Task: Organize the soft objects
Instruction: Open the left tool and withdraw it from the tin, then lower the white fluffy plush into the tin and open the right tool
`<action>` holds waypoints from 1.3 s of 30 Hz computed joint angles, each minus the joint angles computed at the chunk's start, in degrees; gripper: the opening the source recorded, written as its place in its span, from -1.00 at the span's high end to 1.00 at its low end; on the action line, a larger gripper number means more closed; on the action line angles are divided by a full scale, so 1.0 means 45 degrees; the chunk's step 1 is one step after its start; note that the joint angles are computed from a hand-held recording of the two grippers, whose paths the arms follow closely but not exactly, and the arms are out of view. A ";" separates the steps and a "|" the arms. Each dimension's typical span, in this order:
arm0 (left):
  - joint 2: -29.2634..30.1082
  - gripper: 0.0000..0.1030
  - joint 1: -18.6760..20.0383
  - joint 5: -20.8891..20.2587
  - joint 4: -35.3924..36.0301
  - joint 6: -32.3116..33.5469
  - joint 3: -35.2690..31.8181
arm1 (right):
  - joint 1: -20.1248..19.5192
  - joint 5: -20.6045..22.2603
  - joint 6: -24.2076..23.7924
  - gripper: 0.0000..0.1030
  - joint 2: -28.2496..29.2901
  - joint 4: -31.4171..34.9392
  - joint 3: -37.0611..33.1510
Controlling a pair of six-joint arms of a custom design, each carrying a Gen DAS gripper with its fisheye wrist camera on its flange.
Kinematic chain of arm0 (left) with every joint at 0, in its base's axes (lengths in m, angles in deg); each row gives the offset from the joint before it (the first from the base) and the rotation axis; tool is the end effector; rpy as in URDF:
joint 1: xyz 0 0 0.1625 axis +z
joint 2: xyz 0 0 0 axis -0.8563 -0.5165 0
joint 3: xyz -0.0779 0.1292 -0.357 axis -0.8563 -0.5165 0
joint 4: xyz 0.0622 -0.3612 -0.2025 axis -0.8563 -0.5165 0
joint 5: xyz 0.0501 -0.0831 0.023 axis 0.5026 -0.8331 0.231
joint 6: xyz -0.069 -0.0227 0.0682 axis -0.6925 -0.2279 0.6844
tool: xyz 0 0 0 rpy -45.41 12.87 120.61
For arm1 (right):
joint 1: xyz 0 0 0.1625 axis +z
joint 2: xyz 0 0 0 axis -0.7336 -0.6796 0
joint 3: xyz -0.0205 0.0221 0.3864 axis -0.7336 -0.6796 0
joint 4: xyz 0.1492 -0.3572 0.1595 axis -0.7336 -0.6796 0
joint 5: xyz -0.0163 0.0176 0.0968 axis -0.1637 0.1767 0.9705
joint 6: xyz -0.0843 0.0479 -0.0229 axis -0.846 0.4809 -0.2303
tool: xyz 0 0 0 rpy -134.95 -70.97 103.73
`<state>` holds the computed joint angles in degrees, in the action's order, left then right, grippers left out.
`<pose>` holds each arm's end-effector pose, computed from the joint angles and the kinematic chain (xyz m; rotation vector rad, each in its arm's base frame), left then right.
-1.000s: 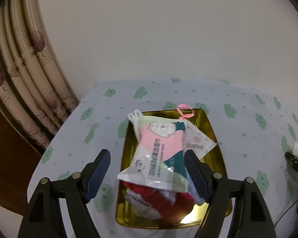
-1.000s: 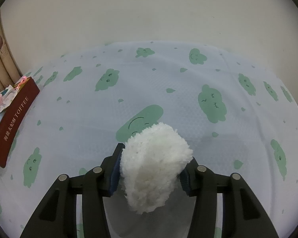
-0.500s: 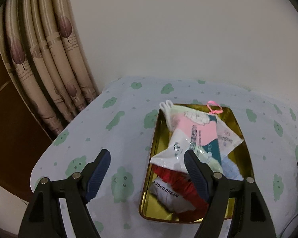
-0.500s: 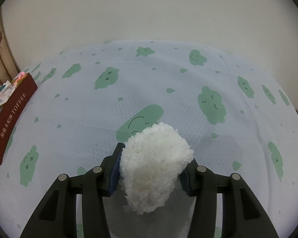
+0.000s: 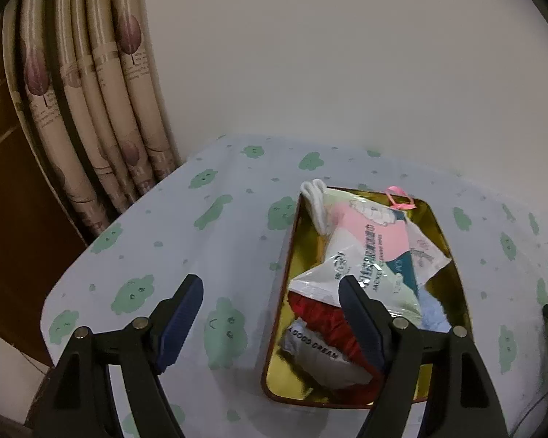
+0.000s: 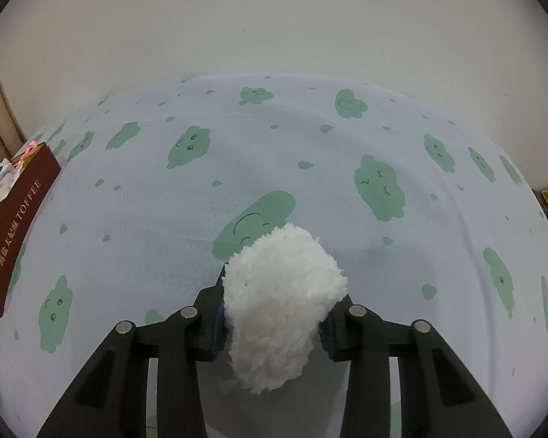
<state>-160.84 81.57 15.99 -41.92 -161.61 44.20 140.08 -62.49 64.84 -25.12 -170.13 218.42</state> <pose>-0.2502 -0.3436 0.2387 0.2940 2.0826 -0.9261 0.0773 -0.2927 0.3237 -0.0936 -2.1434 0.9410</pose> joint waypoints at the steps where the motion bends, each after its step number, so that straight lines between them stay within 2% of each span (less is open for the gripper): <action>1: -0.0011 -0.53 -0.0012 0.0058 0.0055 -0.0028 0.0008 | 0.0096 -0.0080 0.0085 0.29 -0.0004 0.0046 0.0008; 8: -0.0308 -0.53 -0.0052 0.0191 0.0166 -0.0511 0.0094 | 0.1119 -0.0593 0.0598 0.30 0.0336 0.0383 -0.0171; 13: -0.0265 -0.53 0.0028 0.0151 0.0612 -0.0869 -0.0042 | 0.2077 -0.0494 0.0944 0.30 0.0754 0.0852 -0.0553; 19: -0.0196 -0.53 0.0080 0.0158 0.0933 -0.1125 -0.0140 | 0.3583 -0.0471 0.1434 0.30 0.2001 0.1615 -0.1331; 26: -0.0087 -0.53 0.0082 0.0332 0.1600 -0.1602 -0.0274 | 0.5168 0.0060 0.1651 0.30 0.4078 0.2220 -0.2450; 33: -0.0158 -0.53 0.0149 0.0356 0.1731 -0.1789 -0.0320 | 0.5827 0.1036 0.1613 0.30 0.5809 0.2495 -0.3467; 39: -0.0274 -0.53 0.0181 0.0409 0.1940 -0.2094 -0.0343 | 0.6137 0.1306 0.1398 0.30 0.7143 0.2350 -0.4341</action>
<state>-162.07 82.38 17.83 -33.19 -171.03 42.66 167.69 -56.61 71.13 7.02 -159.55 198.88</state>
